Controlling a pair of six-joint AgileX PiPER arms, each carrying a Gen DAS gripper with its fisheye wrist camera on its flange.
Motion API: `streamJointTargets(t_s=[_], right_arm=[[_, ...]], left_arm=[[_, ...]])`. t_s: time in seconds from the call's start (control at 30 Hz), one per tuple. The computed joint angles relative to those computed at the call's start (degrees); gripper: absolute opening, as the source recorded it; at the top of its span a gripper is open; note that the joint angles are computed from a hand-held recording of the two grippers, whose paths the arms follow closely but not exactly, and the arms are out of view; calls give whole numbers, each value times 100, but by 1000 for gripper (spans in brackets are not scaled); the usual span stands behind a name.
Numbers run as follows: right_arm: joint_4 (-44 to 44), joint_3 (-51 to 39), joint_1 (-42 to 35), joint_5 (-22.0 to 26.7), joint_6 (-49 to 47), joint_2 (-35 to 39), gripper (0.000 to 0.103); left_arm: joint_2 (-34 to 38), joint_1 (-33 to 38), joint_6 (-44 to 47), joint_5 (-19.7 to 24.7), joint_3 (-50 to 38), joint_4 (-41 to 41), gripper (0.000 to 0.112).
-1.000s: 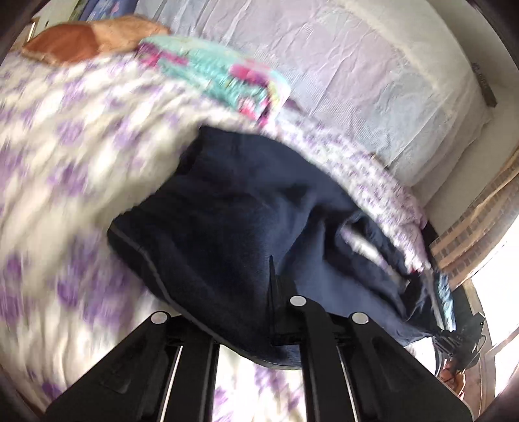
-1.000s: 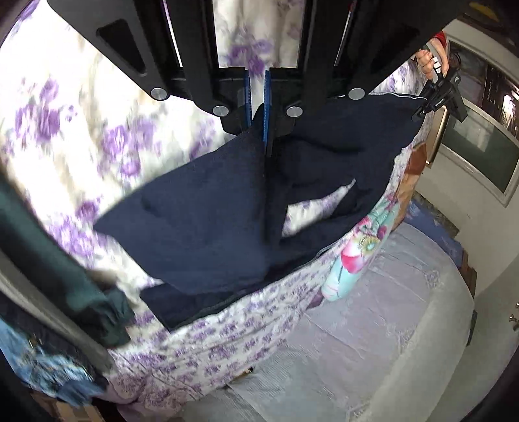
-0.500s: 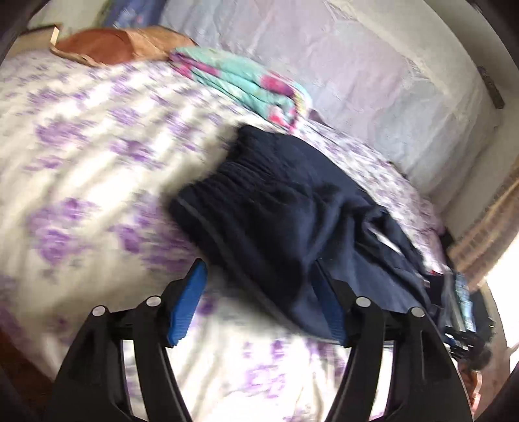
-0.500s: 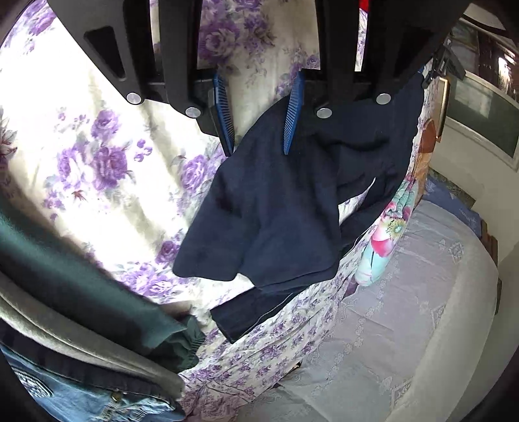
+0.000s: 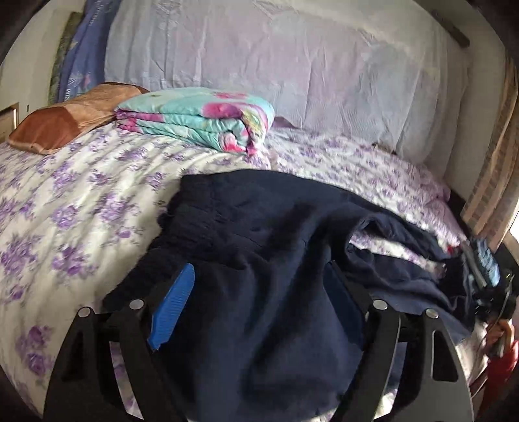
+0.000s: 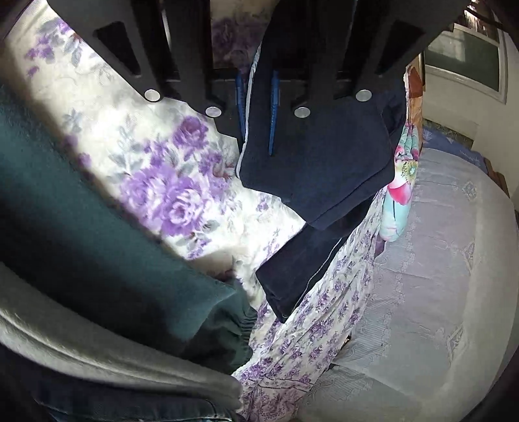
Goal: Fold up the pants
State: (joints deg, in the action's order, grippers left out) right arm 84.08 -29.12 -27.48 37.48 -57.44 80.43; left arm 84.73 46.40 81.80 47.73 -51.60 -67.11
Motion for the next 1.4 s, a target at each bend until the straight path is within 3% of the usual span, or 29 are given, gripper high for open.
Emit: streamJointTargets(t_s=[0.07,0.13,0.2,0.27,0.3,0.4,0.57,0.67,0.77,0.83,0.9,0.97,1.0,1.07,1.1,1.17,1.27,1.37,1.4], right_arm=[[-523,37,291,-448,614,-758,11],[-1668,237,314,-792,1489,-1903,11],[-2783,485,-352,-277,2263,-2863,12],[-3393,685,-1122,391,2415,-3066,16],[-3636,797,-1244,487,2452,-3023,17],[-3896,1058,-1239,385,2794,-3298,22],[-6423,686,-340,-331,5581,-4784,30],[-7984,296,1242,-751,7300,-4378,31],[-9438,-64,2783,-1351,9018,-3131,31],[-10152,-404,3403,-1593,9704,-2100,32],[-10006,-882,3486,-1639,9473,-954,33],[-9052,-1280,3031,-1757,8440,-13,26],[-8479,-1246,2798,-2025,7867,127,23],[-7334,-1354,2408,-1873,6905,119,16],[-6761,-1464,2215,-1590,6448,52,17],[-5814,-1470,1999,-1493,5564,-125,24],[-5340,-1660,2186,-1372,5205,-264,30],[-4801,-2292,2339,-1295,4999,295,31],[-4953,-2499,2356,-1260,5213,452,31]], left_arm=[[388,-628,-462,-858,-117,367,83],[635,-720,-436,-1110,-114,279,85],[603,-568,184,-918,60,-233,96],[592,-494,341,-723,79,-258,98],[541,-518,309,-761,104,-216,98],[512,-573,257,-841,120,-166,98],[523,-412,317,-589,121,-236,98],[535,-416,266,-589,109,-224,98],[502,-455,278,-654,142,-214,98],[504,-457,261,-651,138,-193,98],[516,-459,225,-643,119,-147,98],[528,-458,198,-628,94,-105,98],[544,-450,193,-604,74,-91,98],[572,-415,135,-513,16,-10,98],[592,-381,48,-418,-47,88,98],[675,-262,-192,-116,-246,283,98],[841,90,-333,531,-513,245,98],[876,366,-48,395,-407,-256,98],[1027,467,25,559,-453,-352,98]])
